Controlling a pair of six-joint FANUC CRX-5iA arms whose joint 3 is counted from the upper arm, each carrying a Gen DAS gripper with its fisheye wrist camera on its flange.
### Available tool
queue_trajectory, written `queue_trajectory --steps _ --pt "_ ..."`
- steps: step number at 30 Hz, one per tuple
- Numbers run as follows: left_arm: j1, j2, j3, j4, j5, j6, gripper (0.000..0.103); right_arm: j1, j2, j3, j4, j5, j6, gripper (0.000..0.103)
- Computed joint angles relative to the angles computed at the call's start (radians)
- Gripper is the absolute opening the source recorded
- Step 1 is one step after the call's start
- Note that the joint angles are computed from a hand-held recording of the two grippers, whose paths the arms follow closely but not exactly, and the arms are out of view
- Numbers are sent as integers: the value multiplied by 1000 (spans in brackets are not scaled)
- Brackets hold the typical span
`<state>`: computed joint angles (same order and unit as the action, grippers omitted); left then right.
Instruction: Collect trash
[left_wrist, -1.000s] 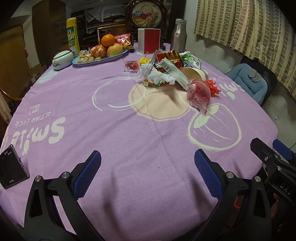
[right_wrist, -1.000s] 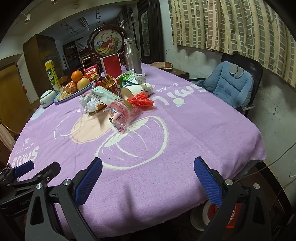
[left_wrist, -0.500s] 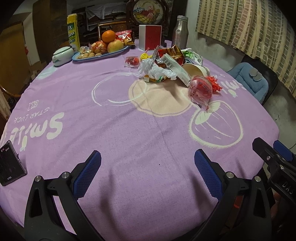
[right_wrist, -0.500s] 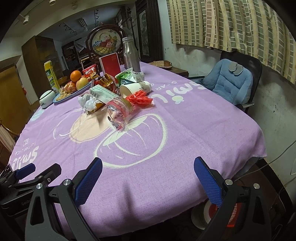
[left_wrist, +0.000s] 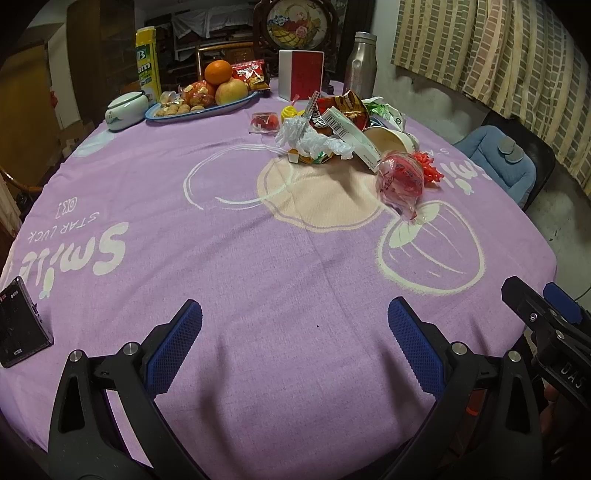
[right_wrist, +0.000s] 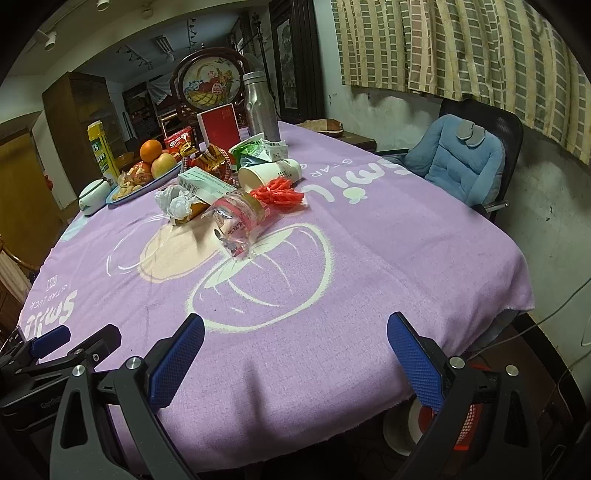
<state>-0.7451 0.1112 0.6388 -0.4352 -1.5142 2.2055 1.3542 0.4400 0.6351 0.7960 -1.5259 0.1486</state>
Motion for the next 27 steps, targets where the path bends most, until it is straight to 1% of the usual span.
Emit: queue_trajectory --steps 27 --pt "-7 2 -6 1 1 3 96 -1 -1 -1 -1 1 -2 97"
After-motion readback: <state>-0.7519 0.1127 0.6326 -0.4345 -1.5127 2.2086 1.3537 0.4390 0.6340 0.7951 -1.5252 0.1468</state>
